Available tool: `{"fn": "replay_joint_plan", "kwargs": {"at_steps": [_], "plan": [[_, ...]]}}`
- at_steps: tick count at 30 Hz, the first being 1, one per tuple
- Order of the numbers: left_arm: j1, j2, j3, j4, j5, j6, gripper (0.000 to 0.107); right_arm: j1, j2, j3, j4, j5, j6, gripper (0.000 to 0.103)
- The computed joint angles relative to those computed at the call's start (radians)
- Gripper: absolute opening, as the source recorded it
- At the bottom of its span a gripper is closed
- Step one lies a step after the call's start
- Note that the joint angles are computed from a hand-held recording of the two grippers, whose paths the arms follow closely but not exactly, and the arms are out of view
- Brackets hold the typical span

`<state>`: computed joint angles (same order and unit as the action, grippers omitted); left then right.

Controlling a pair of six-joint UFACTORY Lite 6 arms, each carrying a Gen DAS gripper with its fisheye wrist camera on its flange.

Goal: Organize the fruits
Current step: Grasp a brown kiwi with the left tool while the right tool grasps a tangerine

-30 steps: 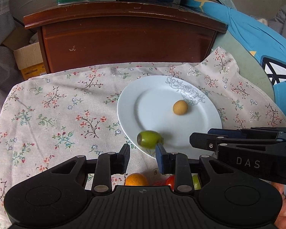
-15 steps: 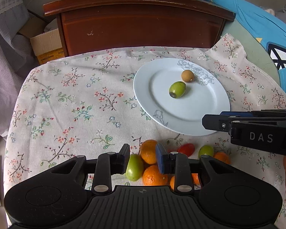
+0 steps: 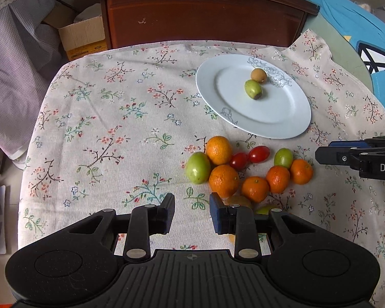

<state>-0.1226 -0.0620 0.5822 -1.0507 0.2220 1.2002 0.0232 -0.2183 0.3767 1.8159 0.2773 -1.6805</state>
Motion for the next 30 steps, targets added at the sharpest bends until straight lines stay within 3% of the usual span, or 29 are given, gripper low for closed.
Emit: {"fn": "replay_joint_plan", "kwargs": {"at_steps": [4, 12, 20, 24, 30], "plan": [[0.011, -0.04, -0.057, -0.03, 0.033, 0.043, 0.029, -0.031, -0.021, -0.042, -0.05, 0.012, 0.02, 0.036], [-0.009, -0.064, -0.116, -0.099, 0.047, 0.142, 0.028, 0.024, 0.069, -0.005, 0.107, -0.007, -0.131, 0.036], [0.045, -0.129, -0.117, -0.073, 0.171, 0.152, 0.029, 0.054, 0.135, 0.029, 0.16, -0.006, -0.175, 0.036], [-0.002, -0.103, -0.123, -0.113, 0.166, 0.207, 0.029, 0.073, 0.173, 0.052, 0.176, -0.01, -0.195, 0.036], [-0.075, -0.039, -0.125, -0.289, 0.072, 0.358, 0.029, 0.088, 0.223, 0.075, 0.227, -0.009, -0.246, 0.036]]}}
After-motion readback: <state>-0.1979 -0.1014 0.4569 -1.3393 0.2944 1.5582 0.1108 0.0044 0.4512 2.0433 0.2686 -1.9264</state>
